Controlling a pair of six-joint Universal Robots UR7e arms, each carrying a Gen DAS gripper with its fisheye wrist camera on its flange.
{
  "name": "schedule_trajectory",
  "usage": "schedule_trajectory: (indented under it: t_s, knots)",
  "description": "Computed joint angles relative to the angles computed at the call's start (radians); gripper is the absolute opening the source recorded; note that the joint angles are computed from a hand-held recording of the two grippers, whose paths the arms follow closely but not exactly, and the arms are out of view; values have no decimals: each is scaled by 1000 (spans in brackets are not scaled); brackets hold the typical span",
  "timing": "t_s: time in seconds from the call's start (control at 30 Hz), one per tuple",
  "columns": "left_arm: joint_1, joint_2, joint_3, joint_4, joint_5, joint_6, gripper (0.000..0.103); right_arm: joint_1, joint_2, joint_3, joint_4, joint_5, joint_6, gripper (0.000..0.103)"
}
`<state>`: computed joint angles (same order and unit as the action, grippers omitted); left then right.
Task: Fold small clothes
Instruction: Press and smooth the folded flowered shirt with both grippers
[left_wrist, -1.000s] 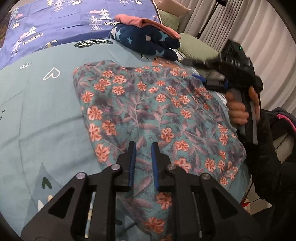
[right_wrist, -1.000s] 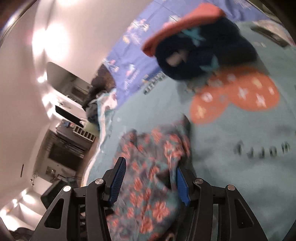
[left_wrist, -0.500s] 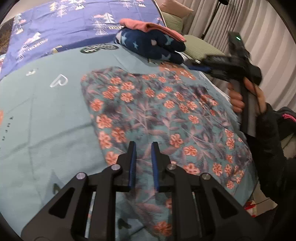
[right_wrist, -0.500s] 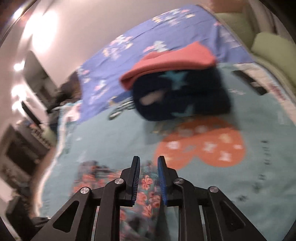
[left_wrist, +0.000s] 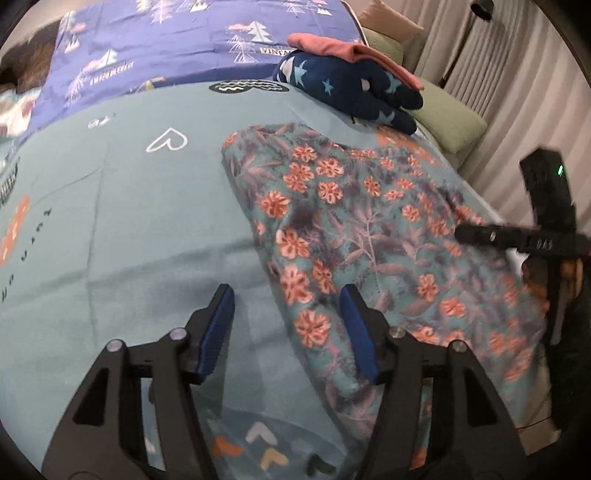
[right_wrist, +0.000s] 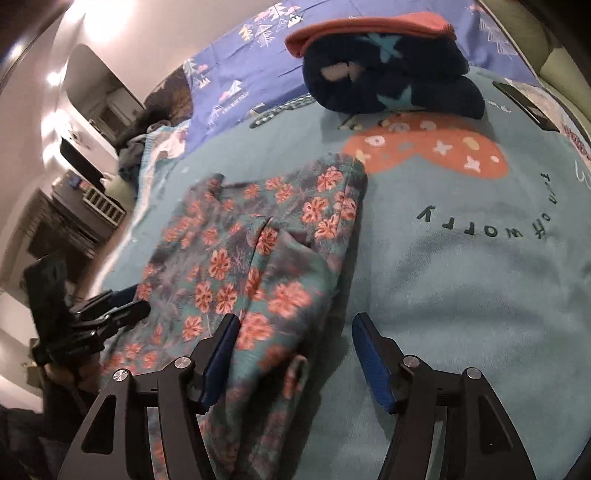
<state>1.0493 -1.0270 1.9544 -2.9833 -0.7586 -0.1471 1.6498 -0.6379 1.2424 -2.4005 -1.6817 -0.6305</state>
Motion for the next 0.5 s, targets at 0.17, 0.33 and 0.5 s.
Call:
schedule_trajectory:
  t_s: [0.17, 0.33, 0.5]
  knots:
    - [-17, -6, 9, 4, 40, -30, 59, 21, 4, 19, -104, -54, 43, 61]
    - [-15, -91, 72, -13, -88, -76, 55, 0, -66, 74, -39, 13, 81, 62]
    - [-15, -116, 99, -63, -149, -65, 55, -14, -107, 117, -13, 15, 96, 62]
